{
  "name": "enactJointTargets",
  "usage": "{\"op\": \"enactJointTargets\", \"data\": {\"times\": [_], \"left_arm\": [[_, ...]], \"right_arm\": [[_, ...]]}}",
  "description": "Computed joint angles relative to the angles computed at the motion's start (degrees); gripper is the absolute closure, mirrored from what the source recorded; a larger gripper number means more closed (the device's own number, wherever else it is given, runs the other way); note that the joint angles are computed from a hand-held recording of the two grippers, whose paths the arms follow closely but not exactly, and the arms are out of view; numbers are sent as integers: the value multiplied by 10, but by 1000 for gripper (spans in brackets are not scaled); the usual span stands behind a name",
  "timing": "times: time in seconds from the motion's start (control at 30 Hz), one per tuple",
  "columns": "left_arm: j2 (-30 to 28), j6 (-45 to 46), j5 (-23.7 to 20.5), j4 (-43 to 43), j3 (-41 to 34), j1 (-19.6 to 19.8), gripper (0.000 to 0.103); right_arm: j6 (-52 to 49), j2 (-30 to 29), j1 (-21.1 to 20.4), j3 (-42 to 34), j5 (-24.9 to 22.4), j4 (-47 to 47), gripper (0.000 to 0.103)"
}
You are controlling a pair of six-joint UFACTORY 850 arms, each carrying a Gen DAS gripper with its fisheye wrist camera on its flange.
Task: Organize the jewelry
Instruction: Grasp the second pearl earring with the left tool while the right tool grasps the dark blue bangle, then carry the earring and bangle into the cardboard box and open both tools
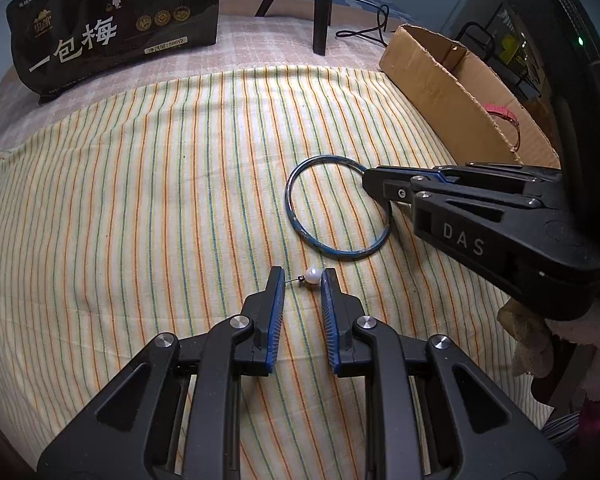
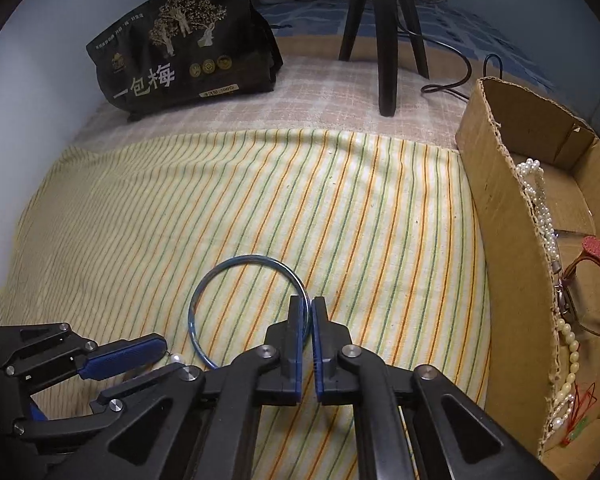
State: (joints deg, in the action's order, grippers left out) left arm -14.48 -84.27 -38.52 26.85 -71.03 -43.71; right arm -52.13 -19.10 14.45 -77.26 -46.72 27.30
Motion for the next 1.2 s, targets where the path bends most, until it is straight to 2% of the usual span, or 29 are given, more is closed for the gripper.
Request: {"op": "enactJointTargets", "data": {"times": [0.53,0.97,1.2], "left_arm": [[15,-50,-53,57,-28,-31,86],[-6,-93,-90,119,-97,-69,86],[-18,-122,-95,151,-125,-81,86]], "right_arm": [[-86,67,-31,22,-9,73,102],[-133,100,-86,5,-57,138,103],[-140,94,-125,-24,-66,166,102]]}}
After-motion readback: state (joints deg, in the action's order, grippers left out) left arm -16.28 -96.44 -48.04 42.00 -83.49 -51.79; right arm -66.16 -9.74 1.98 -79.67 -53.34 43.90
